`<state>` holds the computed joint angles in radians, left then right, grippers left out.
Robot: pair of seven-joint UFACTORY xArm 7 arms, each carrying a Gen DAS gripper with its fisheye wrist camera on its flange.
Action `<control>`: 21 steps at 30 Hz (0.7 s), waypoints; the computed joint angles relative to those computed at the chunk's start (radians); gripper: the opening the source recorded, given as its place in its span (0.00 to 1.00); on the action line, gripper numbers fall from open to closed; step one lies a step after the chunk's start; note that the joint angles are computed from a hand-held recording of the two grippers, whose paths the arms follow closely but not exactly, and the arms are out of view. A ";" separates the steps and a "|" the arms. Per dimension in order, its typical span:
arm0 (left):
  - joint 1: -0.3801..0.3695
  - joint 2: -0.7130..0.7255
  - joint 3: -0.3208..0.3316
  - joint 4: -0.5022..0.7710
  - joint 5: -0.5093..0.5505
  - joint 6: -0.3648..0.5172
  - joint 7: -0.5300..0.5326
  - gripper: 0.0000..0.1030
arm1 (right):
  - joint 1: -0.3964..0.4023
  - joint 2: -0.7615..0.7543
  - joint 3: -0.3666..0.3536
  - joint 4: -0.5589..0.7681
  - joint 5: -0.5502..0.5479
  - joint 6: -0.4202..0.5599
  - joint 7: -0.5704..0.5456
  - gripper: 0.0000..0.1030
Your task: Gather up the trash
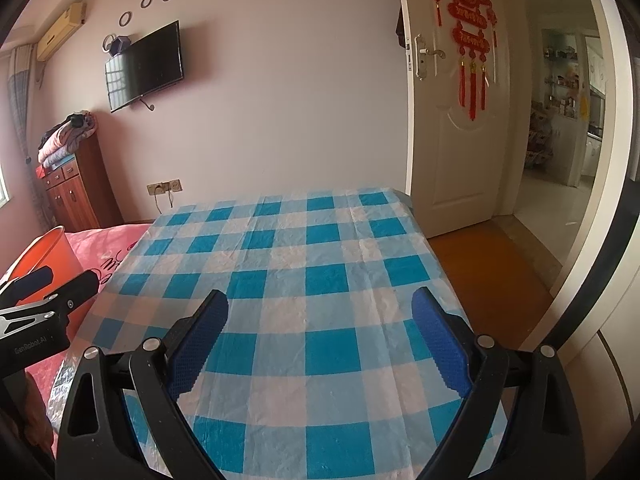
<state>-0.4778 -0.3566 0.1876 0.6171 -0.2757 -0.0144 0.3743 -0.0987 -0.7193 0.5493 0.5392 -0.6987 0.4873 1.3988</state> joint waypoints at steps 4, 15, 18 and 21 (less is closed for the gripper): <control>-0.007 -0.008 0.004 -0.010 0.005 -0.018 0.002 0.96 | 0.009 -0.006 0.000 -0.001 0.003 0.012 -0.002 0.89; -0.006 0.010 0.004 -0.015 0.034 -0.028 -0.020 0.96 | 0.009 0.001 0.002 -0.004 -0.007 0.010 0.000 0.89; 0.001 0.023 -0.003 -0.011 0.040 -0.032 -0.028 0.96 | 0.003 0.019 0.001 -0.003 -0.015 -0.001 0.005 0.89; -0.005 0.040 0.002 -0.004 0.042 -0.036 -0.031 0.96 | -0.004 0.038 0.000 -0.002 -0.026 -0.016 0.013 0.89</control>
